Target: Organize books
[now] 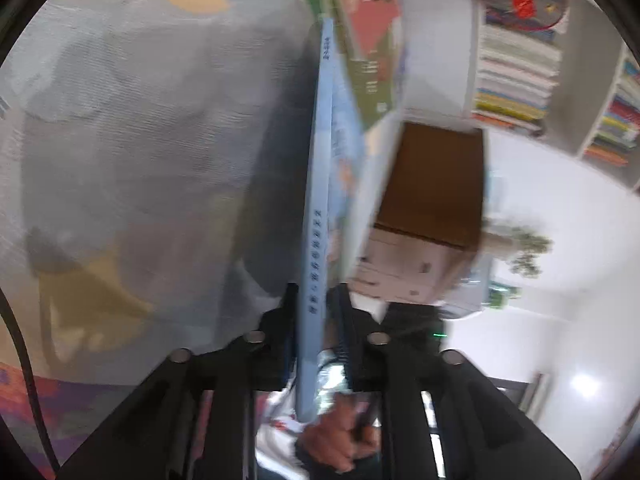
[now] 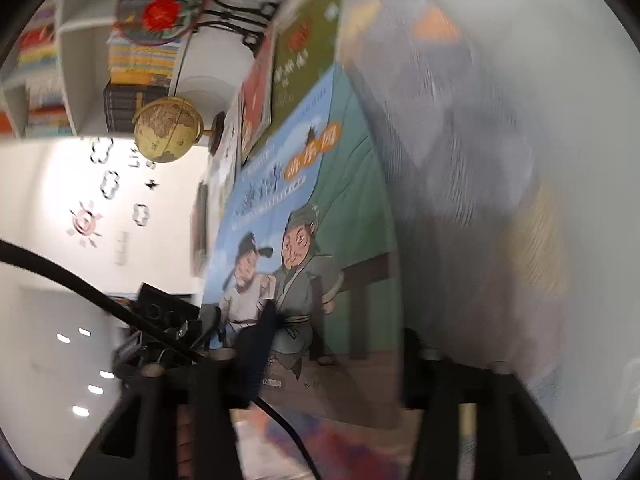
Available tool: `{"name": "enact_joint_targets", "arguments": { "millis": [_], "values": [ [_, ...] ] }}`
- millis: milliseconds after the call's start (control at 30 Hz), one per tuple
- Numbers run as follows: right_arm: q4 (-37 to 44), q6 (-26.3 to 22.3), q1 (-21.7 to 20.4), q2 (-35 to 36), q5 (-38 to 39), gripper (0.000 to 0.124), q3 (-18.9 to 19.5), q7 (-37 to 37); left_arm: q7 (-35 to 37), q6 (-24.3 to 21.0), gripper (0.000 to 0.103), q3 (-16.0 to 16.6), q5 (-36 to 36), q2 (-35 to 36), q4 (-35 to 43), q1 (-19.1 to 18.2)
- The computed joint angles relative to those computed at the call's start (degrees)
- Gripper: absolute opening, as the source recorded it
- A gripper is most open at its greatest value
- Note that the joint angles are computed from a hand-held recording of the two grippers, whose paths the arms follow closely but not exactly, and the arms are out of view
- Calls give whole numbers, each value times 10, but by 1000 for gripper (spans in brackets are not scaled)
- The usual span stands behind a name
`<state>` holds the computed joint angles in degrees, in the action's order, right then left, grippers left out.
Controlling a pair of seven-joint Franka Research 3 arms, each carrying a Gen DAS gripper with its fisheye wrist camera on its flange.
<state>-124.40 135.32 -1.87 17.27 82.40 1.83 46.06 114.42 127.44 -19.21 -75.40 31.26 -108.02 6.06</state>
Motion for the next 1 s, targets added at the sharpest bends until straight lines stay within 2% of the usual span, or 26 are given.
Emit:
{"name": "enact_joint_targets", "arguments": {
  "millis": [67,100,200,333,433,667,833,900,967,1000],
  "values": [
    [7,26,12,-4,-42,24,-2,-8,-42,35,21,19,90,-7,10,-34],
    [9,62,28,-9,-86,23,-2,-8,-71,49,22,29,154,-10,16,-55],
    [13,126,60,-15,-202,23,0,7,-135,85,25,46,307,-19,30,-106],
    [23,154,67,-8,-279,23,8,16,-220,118,32,70,485,-26,47,-172],
    [28,158,57,-2,-305,23,13,3,-265,133,38,71,558,-25,51,-193],
    [56,125,36,20,-328,23,19,-2,-337,147,40,45,639,-15,62,-190],
    [59,114,25,19,-314,23,26,-26,-362,154,41,20,663,9,89,-174],
    [52,110,23,9,-309,23,25,-40,-320,178,41,-16,621,6,72,-134],
    [52,103,20,4,-303,23,23,-53,-246,210,41,-69,536,-1,44,-72],
    [53,99,20,3,-301,23,22,-57,-219,223,41,-86,503,-5,35,-55]
  ]
}}
